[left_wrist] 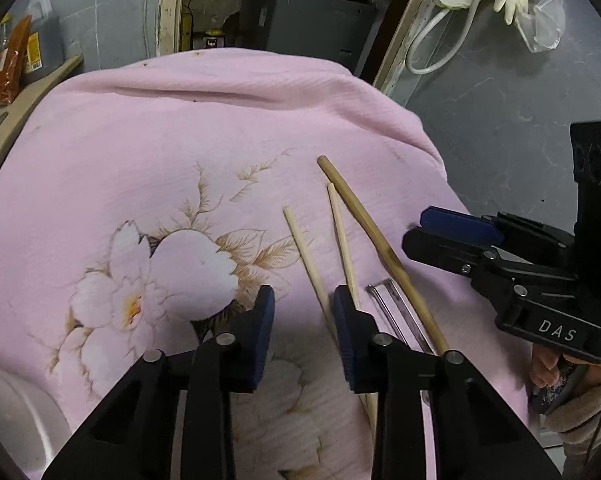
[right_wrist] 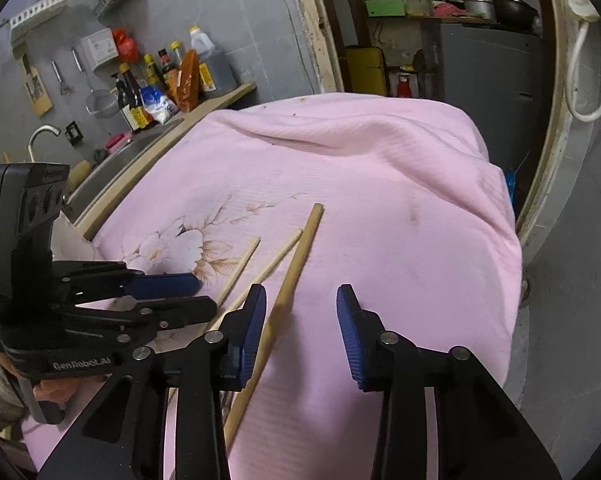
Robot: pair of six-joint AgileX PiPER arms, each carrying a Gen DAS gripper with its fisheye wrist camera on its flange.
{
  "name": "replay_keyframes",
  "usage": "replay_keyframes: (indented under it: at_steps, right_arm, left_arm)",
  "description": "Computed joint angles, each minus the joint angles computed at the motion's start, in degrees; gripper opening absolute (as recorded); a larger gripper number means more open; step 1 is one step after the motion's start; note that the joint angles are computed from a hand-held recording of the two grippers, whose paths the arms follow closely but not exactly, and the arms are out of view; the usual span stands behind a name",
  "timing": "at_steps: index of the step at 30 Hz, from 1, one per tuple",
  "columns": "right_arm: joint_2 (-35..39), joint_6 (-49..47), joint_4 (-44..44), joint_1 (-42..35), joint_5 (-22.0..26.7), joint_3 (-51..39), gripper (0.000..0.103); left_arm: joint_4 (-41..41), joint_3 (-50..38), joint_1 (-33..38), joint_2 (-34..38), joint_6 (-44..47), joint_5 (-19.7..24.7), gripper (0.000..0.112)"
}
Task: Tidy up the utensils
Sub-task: 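Move both tools back over the remaining chopsticks on the cloth, then close the left tool on a chopstick while the right tool grasps another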
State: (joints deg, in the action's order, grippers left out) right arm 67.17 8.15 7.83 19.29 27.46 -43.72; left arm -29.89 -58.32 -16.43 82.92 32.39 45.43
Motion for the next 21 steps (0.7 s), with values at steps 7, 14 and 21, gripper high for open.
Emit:
replay_keyframes:
  at_steps: [7,14,21]
  right_arm:
    - [5.5,-5.5,4.5,-2.1,1.6,-4.3,0.028]
    - [11.1,-5.1,4.2,-2.2,4.4,-8.4,0.027]
    - [14.7,4.3,-6.5,1.3,10.2,-13.9,0.024]
  left_arm:
    - [1.5,-2.3,-0.6,2.3,-1.5,-0.2,0.017]
    - [3.5,-4.2,-1.9,4.0,-2.5,0.1,0.016]
    - [10.8,-3.8,-5.8,3.8,-9.7,-3.0,0.007]
